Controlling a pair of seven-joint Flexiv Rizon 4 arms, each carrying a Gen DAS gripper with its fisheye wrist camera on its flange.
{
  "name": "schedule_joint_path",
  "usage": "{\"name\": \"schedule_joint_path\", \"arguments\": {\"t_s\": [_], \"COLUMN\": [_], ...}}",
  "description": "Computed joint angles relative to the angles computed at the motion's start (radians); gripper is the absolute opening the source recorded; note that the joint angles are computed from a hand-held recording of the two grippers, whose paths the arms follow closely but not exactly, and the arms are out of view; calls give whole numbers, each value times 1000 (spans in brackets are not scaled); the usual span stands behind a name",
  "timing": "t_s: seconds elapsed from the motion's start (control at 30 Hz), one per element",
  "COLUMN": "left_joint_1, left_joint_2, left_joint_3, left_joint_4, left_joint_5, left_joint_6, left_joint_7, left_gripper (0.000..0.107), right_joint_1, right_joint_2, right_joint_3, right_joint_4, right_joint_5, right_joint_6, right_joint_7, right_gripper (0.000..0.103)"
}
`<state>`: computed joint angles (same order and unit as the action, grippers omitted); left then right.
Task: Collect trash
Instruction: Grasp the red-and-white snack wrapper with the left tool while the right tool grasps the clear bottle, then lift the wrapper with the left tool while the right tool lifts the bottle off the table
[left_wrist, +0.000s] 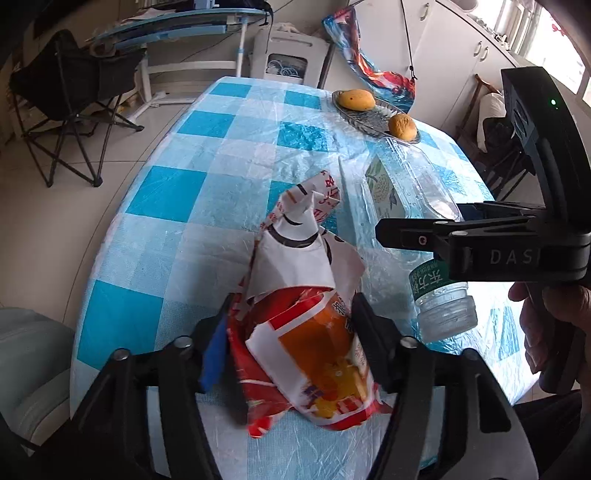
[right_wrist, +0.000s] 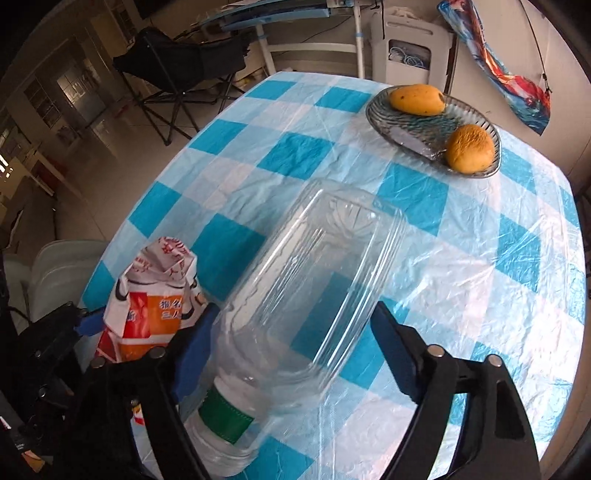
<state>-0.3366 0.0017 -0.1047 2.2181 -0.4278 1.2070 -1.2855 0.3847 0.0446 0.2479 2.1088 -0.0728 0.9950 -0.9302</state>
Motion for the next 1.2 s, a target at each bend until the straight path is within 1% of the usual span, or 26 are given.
{"name": "schedule_joint_path", "arguments": {"t_s": [0.07,0.13,0.2,0.3,0.37,0.4,0.43,0.47,0.53,0.6,0.77,0.87,0.93,1.07,1.13,1.2], "left_joint_1": [-10,-16,-16,-12,-2,3,8,12,15,19,25,25,26,29,28,28], "left_joint_2": [14,30,46,59,56,52,50,48,44,40,32,29,28,25,23,23], "left_joint_3": [2,9,19,31,31,30,29,27,25,24,19,17,16,16,16,16], "left_joint_4": [25,43,54,54,52,48,45,46,45,40,30,23,20,14,13,13], "left_joint_5": [-77,-126,-142,-176,-149,-132,-112,-91,-61,-31,46,83,106,133,131,136], "left_joint_6": [16,18,12,-24,-23,-28,-30,-23,-8,-10,-1,-2,0,-1,-1,0], "left_joint_7": [61,110,130,145,99,79,56,32,4,-13,-49,-58,-65,-75,-75,-76], "left_gripper": [51,50,50,51,58,61,69,75,79,80,82,82,82,82,83,83], "right_joint_1": [3,9,20,33,31,29,28,26,20,15,15,14,14,19,21,20], "right_joint_2": [16,37,57,88,100,104,105,105,99,85,53,50,51,46,40,36], "right_joint_3": [2,5,5,5,12,13,12,12,15,19,20,18,14,10,11,12], "right_joint_4": [6,7,1,-3,12,22,30,37,45,50,58,69,73,69,65,65], "right_joint_5": [42,78,129,192,189,190,196,195,160,110,23,6,19,44,43,25], "right_joint_6": [-1,-22,-58,-117,-105,-81,-54,-31,-1,20,30,44,61,70,69,70], "right_joint_7": [-36,-74,-130,-199,-183,-171,-161,-152,-114,-72,-10,4,0,-19,-27,-23], "right_gripper": [68,64,61,61,61,63,66,71,74,78,80,80,79,75,69,66]}}
